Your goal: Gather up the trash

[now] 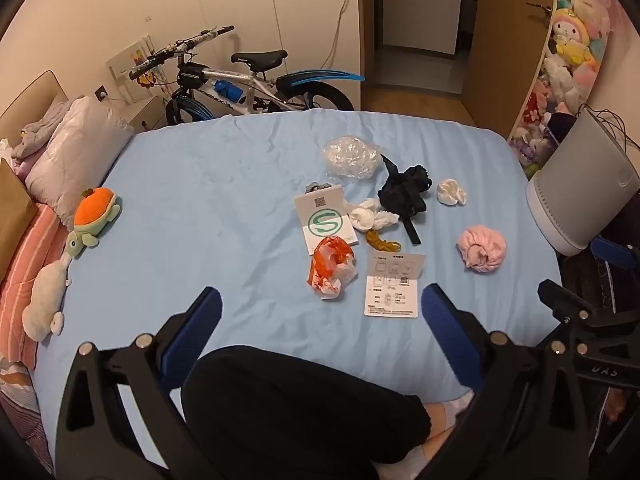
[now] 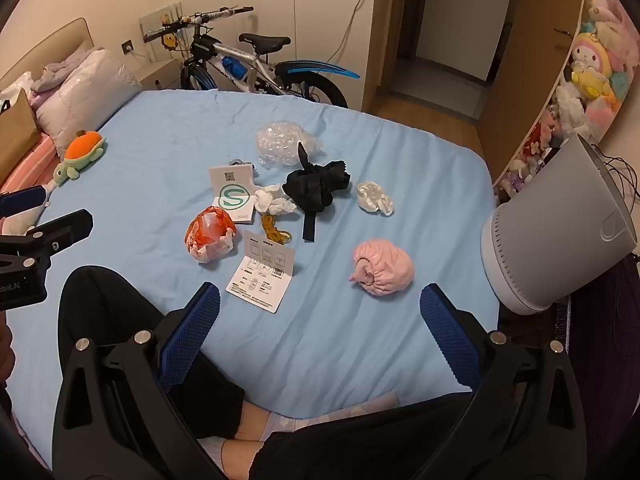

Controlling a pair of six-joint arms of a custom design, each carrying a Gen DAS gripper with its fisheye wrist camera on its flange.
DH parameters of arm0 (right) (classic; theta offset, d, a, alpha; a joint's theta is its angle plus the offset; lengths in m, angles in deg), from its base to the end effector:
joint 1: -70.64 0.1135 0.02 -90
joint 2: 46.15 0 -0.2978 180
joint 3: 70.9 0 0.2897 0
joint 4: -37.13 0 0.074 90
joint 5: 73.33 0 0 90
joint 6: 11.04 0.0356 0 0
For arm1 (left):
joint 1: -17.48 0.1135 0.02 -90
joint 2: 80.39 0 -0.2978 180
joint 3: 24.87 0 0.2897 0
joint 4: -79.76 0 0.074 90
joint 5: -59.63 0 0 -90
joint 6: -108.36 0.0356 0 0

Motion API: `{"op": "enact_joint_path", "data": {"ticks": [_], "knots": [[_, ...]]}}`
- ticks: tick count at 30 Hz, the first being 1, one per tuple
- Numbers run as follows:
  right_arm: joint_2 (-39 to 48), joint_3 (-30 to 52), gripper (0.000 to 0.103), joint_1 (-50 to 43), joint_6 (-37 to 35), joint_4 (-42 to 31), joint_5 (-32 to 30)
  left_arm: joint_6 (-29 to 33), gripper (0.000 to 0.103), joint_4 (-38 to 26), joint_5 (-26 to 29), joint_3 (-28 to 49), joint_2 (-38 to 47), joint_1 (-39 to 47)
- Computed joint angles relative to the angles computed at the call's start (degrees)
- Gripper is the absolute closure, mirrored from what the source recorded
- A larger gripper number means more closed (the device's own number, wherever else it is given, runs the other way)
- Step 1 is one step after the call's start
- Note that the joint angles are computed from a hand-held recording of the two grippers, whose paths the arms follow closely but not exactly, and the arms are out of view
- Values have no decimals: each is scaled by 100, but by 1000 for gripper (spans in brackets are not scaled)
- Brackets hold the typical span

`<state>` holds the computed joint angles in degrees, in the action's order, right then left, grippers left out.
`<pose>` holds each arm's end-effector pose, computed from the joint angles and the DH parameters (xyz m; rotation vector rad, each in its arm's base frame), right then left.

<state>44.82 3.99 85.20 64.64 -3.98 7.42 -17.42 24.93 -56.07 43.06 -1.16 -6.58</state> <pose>0.3495 0.0967 0.2393 -0.6980 2.4658 0.2088 0.2723 -0.1047 0.2523 -0.3832 2.5274 0.2356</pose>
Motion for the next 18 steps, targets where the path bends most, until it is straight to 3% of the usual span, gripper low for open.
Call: {"op": "enact_joint_path", "data": {"ticks": [18], "knots": [[-34, 6, 6, -9, -43, -27, 20, 6, 4, -35, 11, 19, -8, -5]]}}
